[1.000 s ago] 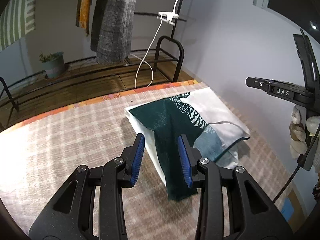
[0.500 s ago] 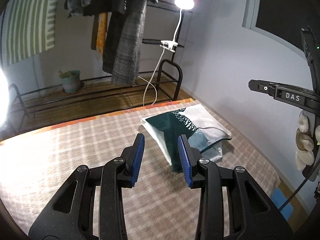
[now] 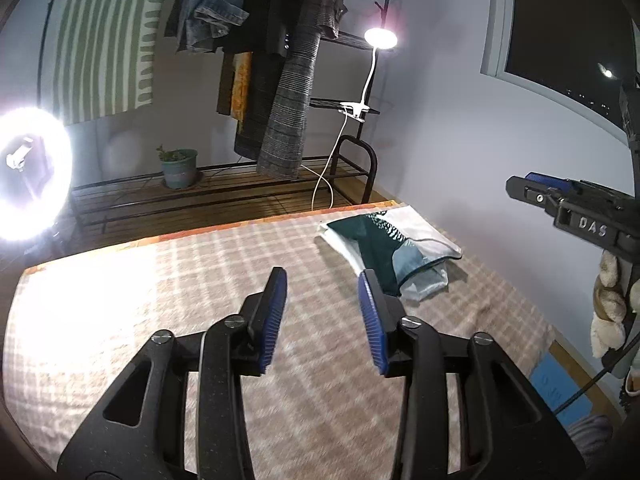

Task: Fold small clothes

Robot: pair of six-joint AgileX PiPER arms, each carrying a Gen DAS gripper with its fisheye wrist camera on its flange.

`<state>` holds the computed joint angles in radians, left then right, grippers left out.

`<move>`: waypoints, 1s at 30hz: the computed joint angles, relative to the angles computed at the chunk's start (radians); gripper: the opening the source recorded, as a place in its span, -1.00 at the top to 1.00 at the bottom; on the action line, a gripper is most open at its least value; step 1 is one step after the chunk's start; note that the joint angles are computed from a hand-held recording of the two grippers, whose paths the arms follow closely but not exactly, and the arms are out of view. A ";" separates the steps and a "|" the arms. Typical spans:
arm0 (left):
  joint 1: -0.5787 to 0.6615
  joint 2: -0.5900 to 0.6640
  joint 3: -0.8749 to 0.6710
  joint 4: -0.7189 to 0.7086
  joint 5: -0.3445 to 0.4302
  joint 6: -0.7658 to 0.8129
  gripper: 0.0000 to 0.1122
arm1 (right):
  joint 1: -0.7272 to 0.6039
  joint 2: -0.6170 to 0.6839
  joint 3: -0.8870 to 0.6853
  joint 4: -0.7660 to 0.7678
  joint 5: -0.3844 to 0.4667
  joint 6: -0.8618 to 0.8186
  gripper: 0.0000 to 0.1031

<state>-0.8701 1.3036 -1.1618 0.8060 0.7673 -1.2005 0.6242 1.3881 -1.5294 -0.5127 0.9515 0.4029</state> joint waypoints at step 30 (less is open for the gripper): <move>-0.196 -0.105 0.234 0.235 0.189 -0.246 -0.70 | 0.229 -0.014 0.335 -0.424 -0.128 0.607 -0.99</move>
<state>-1.0662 1.1987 -0.9279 1.0413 0.9561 -1.4468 0.8531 1.3742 -1.1942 -0.9365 0.8240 1.0104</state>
